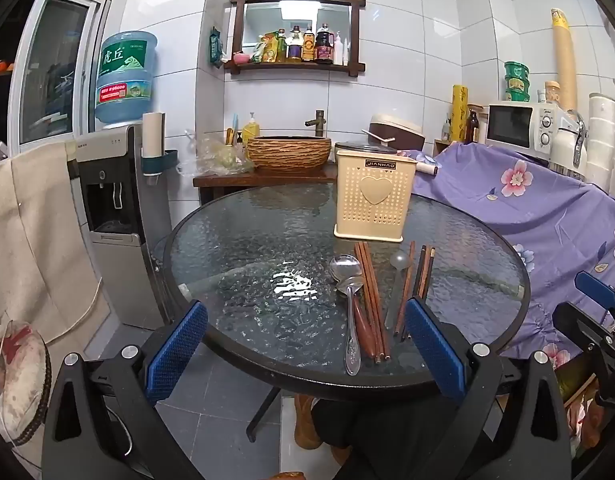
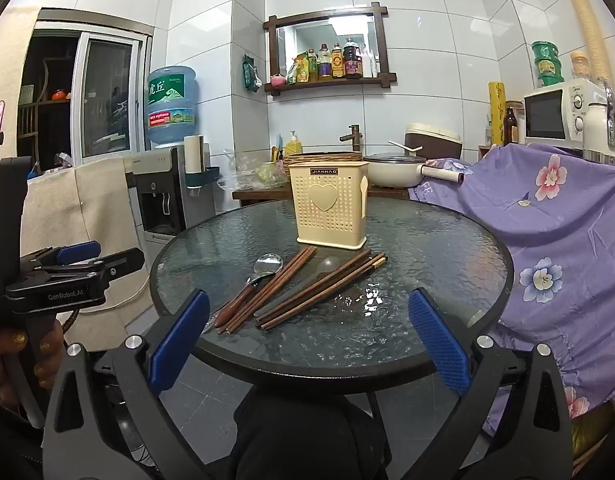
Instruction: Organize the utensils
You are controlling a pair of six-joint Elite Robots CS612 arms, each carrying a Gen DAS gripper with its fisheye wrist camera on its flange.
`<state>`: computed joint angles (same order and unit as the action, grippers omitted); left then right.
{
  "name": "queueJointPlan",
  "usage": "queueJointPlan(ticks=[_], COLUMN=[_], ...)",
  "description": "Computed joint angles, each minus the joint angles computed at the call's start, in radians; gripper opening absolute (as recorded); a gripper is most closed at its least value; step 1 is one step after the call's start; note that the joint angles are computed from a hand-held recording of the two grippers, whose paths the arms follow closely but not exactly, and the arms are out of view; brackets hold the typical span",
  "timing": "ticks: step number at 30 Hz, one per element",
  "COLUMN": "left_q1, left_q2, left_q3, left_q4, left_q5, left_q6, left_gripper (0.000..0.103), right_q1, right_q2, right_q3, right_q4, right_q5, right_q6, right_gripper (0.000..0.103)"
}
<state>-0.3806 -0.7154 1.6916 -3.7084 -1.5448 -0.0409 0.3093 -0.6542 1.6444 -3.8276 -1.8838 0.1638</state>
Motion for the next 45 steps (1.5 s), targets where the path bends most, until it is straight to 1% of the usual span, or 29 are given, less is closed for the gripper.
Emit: queueJointPlan(ticks=[18, 21, 30, 38, 43, 45], left_q1=[0.001, -0.006, -0.008, -0.008, -0.007, -0.007], left_q2=[0.001, -0.006, -0.010, -0.007, -0.004, -0.002], left_q3=[-0.001, 0.006, 0.010, 0.010, 0.009, 0.007], left_q4=[-0.006, -0.011, -0.011, -0.012, -0.016, -0.016], left_q5=[0.009, 0.021, 0.025, 0.026, 0.029, 0.027], left_q6=[0.008, 0.016, 0.020, 0.023, 0.028, 0.028], left_gripper=[0.097, 0.097, 0.097, 0.097, 0.097, 0.097], right_q1=[0.000, 0.000, 0.000, -0.005, 0.003, -0.001], right_q2=[-0.002, -0.001, 0.000, -0.002, 0.001, 0.003], right_q3=[0.000, 0.000, -0.001, 0.004, -0.005, -0.003], right_q4=[0.001, 0.001, 0.002, -0.002, 0.007, 0.003], right_q5=[-0.001, -0.001, 0.000, 0.006, 0.001, 0.006], right_q6=[0.000, -0.001, 0.001, 0.002, 0.004, 0.004], right_gripper=[0.098, 0.098, 0.098, 0.098, 0.098, 0.098])
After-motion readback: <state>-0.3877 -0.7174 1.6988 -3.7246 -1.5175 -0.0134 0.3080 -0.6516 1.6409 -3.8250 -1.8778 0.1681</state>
